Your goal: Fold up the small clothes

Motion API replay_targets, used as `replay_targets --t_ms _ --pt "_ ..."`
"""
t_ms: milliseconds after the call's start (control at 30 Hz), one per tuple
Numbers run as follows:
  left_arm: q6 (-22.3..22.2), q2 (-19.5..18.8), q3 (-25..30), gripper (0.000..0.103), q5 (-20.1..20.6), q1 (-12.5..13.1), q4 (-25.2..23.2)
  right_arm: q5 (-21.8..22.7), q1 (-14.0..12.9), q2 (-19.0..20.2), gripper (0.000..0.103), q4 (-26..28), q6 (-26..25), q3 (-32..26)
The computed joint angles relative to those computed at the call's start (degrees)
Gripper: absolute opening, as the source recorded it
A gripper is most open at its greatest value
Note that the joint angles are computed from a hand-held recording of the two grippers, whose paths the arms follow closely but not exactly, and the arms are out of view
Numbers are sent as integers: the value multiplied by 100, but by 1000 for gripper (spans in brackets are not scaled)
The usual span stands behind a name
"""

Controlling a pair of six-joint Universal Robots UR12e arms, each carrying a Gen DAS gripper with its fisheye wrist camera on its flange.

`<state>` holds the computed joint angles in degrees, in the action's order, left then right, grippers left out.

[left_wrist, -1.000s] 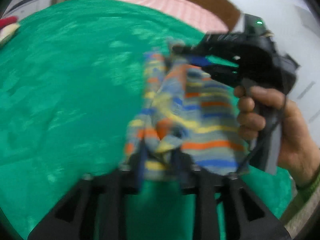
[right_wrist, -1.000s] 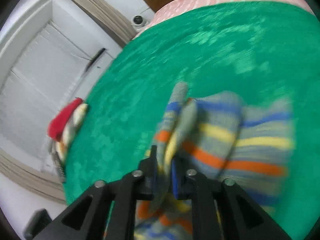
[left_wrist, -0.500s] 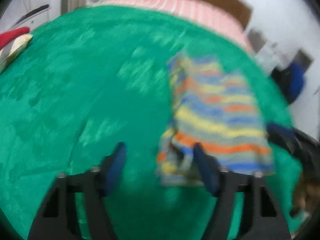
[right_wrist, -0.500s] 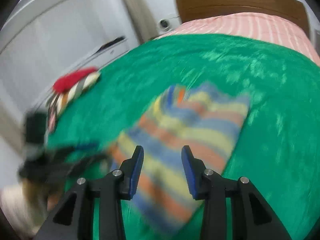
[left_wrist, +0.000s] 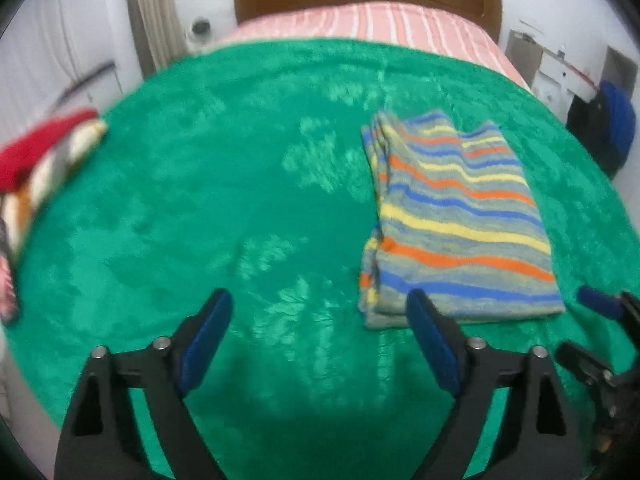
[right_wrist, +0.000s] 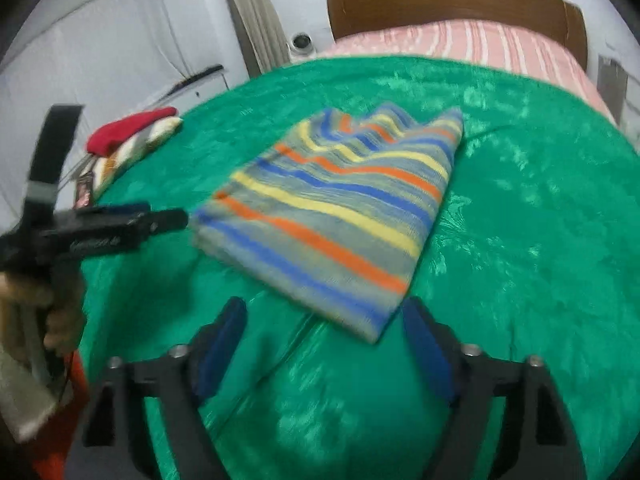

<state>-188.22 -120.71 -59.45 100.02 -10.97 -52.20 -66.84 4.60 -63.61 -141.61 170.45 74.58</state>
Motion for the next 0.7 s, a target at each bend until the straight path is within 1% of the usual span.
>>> replay_targets --t_ms 67,200,367,500,567,600,667,700 --pt "141 59 -69 91 163 -44 122 -102 -1 -175 80 -146 -65 251" --pt "281 32 -22 91 305 -87 227 -258 -27 -303 80 -209 1 444" --pt "432 95 -80 91 446 -127 329 -303 -77 -341 80 -141 311 494" --pt "503 55 -43 91 485 -134 356 -324 -87 -357 80 -160 295 517" --pt "550 -9 66 93 293 -93 242 -327 -93 -351 80 -122 279 507" --pt "568 -57 160 93 48 -40 139 -313 -99 -343 80 -104 290 494" --pt "531 -215 474 94 -758 135 -142 -250 -134 -317 80 -76 373 453" --pt "451 -358 720 94 -1209 235 -324 -185 -167 -283 80 -57 477 399"
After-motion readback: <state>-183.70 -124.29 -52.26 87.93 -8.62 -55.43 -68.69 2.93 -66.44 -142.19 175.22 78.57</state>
